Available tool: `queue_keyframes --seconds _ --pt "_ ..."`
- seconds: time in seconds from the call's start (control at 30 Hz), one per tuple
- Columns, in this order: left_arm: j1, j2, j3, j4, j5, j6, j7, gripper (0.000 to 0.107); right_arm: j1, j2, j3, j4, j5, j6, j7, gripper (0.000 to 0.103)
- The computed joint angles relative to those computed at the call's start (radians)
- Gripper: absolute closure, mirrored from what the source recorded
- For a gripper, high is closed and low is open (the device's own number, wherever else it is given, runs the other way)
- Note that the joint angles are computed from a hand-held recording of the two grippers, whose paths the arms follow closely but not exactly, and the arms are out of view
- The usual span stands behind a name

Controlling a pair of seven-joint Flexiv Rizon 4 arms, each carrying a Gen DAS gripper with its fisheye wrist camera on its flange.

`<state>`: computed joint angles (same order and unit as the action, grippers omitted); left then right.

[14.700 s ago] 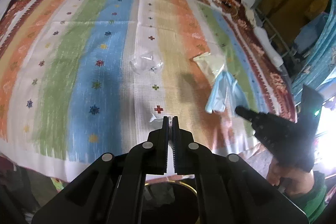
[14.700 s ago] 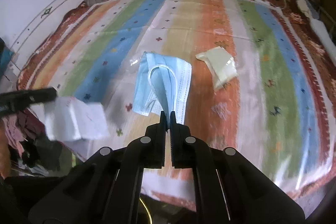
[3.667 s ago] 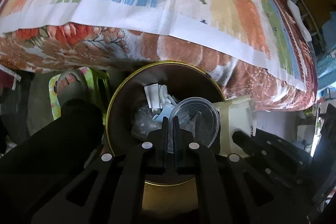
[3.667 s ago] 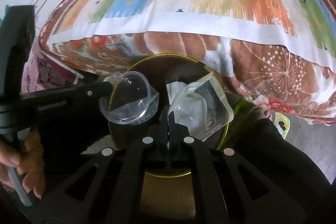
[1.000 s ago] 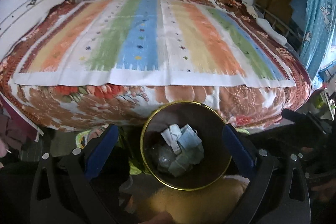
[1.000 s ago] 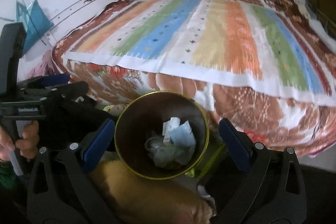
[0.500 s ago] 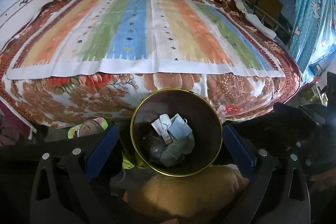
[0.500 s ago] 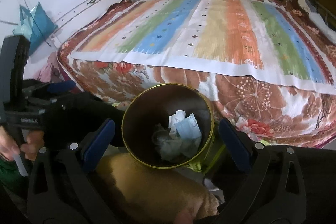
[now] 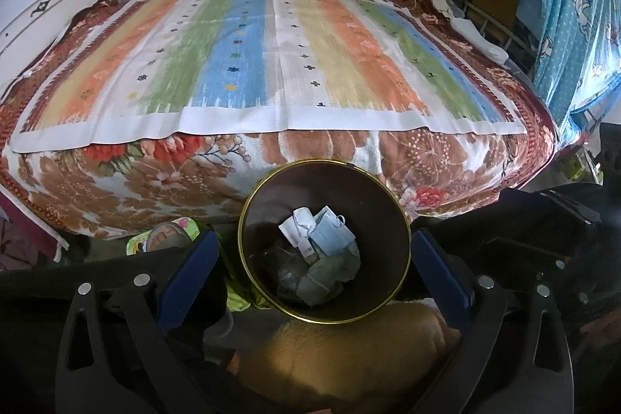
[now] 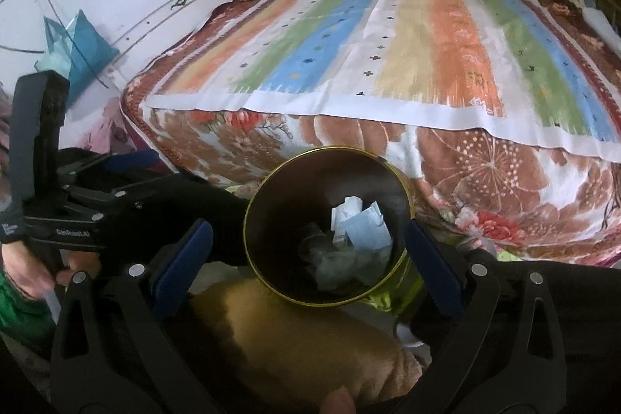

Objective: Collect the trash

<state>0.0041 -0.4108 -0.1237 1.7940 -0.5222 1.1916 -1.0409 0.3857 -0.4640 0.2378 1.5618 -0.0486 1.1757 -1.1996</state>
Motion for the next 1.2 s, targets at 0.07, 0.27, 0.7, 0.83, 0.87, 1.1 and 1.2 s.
queue_keyframes --seconds 0.07,0.27,0.7,0.83,0.87,1.1,1.2 --pt "-0.005 -0.001 0.006 -0.003 0.01 0.0 -0.01 0.01 -0.009 -0.003 0.011 -0.006 0.014 -0.008 -0.009 0.009" --pt "-0.017 0.002 0.01 0.003 0.041 0.006 -0.014 0.01 -0.002 -0.002 0.005 -0.007 0.011 -0.02 -0.015 0.009" --pt "-0.003 -0.004 0.008 -0.01 0.031 -0.023 -0.031 0.01 -0.004 0.0 0.008 -0.009 0.027 -0.023 -0.023 0.009" --pt "-0.006 -0.004 0.011 -0.012 0.034 -0.025 -0.032 0.01 -0.001 0.0 0.004 -0.011 0.027 -0.019 -0.013 0.009" --pt "-0.005 -0.004 0.011 -0.012 0.033 -0.025 -0.031 0.01 0.002 0.0 0.0 -0.01 0.026 -0.015 -0.003 0.009" --pt "-0.011 -0.005 0.017 -0.01 0.04 -0.025 -0.049 0.01 -0.015 -0.008 0.018 -0.027 0.052 -0.035 -0.012 0.009" --pt "-0.012 -0.005 0.016 -0.008 0.041 -0.022 -0.057 0.01 -0.018 -0.011 0.023 -0.033 0.06 -0.044 -0.025 0.009"
